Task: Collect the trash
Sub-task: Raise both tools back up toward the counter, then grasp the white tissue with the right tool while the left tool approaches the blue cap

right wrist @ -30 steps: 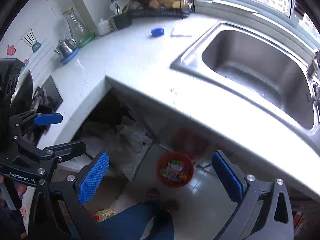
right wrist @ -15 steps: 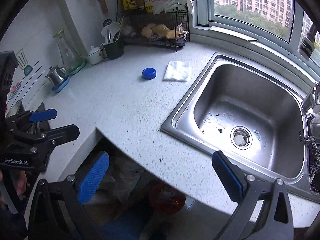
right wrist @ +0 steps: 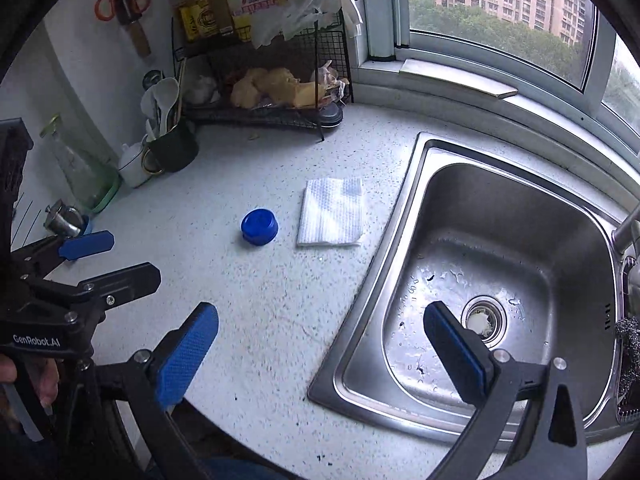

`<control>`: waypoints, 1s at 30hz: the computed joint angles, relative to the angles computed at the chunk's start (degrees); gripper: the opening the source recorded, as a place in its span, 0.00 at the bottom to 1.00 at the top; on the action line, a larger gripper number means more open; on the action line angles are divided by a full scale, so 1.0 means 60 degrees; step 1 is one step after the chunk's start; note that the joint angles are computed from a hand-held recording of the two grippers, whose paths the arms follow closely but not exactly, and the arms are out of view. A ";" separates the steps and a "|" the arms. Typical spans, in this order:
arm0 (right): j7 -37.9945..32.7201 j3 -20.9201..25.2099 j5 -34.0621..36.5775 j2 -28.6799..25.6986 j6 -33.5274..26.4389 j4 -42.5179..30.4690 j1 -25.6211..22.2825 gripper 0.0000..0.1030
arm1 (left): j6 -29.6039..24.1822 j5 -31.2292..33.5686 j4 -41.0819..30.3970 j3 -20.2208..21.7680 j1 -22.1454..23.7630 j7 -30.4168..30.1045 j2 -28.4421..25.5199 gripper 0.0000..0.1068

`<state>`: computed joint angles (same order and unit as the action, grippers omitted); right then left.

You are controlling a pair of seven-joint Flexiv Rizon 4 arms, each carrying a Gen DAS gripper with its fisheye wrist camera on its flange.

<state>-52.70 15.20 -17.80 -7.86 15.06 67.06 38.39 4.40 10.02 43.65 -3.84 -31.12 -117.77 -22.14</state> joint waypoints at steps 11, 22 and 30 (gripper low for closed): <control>-0.0065 -0.0654 0.0379 -0.2023 -0.1410 -0.2477 0.0344 0.92 | -0.0410 -0.1249 -0.1285 0.0032 0.0944 0.1428 -0.1525 0.96; -0.0558 -0.1092 0.1091 -0.3443 -0.2947 -0.4231 0.0320 0.87 | -0.0906 -0.2014 -0.1926 0.0138 0.1323 0.2041 -0.2424 0.96; -0.0997 -0.1273 0.1282 -0.3959 -0.3619 -0.5068 0.0390 0.76 | -0.0956 -0.2176 -0.1815 0.0153 0.1396 0.2241 -0.2532 0.96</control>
<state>-58.68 7.56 -10.11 -31.62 -6.65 36.65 40.73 -1.33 -3.04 32.75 -2.92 -22.75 -104.32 -37.33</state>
